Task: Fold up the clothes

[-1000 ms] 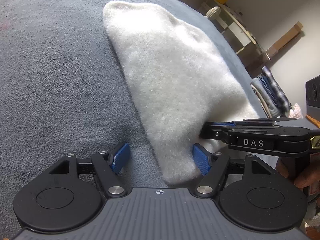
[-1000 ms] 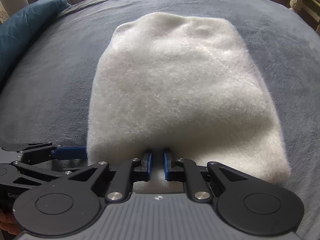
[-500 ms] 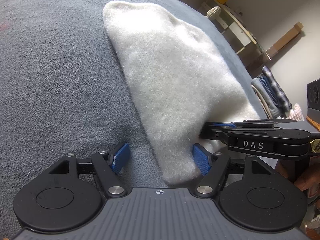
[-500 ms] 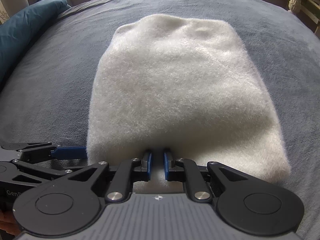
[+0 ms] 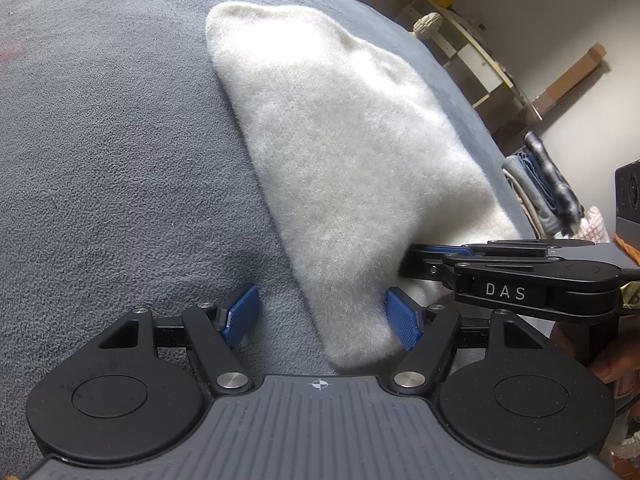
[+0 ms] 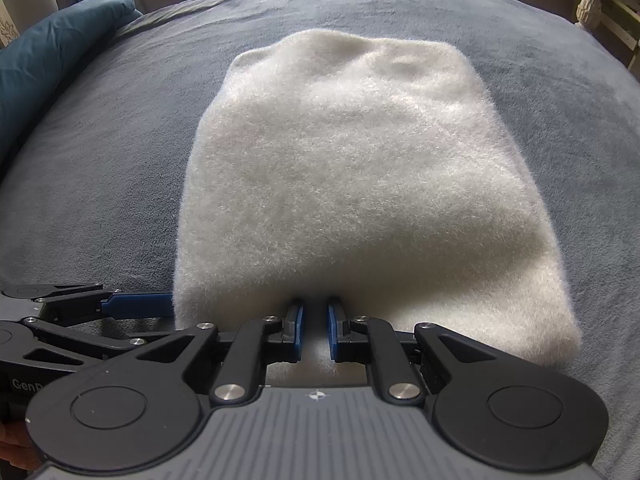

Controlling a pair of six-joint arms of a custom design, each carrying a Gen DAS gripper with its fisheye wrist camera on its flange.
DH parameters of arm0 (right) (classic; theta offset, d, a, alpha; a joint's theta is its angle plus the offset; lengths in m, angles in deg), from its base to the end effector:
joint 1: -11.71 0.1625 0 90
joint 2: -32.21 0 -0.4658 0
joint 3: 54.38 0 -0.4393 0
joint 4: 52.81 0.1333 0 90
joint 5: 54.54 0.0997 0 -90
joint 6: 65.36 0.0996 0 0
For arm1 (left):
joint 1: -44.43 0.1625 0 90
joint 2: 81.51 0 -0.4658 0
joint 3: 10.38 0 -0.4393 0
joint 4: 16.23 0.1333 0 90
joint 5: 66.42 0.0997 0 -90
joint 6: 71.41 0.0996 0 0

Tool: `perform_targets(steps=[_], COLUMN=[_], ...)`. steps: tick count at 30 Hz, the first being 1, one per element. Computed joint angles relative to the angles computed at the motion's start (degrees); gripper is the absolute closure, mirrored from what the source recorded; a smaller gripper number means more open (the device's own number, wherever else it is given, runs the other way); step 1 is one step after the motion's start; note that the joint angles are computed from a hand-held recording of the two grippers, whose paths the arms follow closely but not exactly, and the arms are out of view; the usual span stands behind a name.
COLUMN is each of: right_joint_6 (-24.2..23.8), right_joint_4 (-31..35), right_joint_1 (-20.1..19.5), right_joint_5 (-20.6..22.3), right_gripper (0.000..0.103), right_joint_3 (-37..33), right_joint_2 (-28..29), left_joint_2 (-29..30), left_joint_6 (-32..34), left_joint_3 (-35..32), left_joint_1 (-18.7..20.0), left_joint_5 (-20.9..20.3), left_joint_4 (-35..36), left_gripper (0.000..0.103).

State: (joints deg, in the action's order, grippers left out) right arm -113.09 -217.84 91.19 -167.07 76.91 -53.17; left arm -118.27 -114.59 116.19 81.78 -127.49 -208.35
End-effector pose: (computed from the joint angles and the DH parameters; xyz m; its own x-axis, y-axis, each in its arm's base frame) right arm 0.0068 -0.4844 0.2794 -0.7060 -0.3988 0.5853 -0.5395 0.8382 -0.0796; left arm -0.2799 -0.4419 -0.0619 -0.9784 0.0561 -0.1987 0.1469 0.8655 -0.4789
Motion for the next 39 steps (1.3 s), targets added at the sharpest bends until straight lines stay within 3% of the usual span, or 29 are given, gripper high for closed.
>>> perform_targets(steps=[39], right_joint_6=[-0.93], right_joint_4=[-3.2], right_joint_1=[-0.26], right_joint_5=[0.69], right_gripper=[0.091], right_joint_3=[1.22], right_joint_2=[0.27], left_joint_2=[-0.44], left_joint_6=[0.07], left_joint_3=[0.74], left_joint_1=[-0.19], left_joint_5=[0.31], left_joint_4=[-0.28], left_gripper=[0.032])
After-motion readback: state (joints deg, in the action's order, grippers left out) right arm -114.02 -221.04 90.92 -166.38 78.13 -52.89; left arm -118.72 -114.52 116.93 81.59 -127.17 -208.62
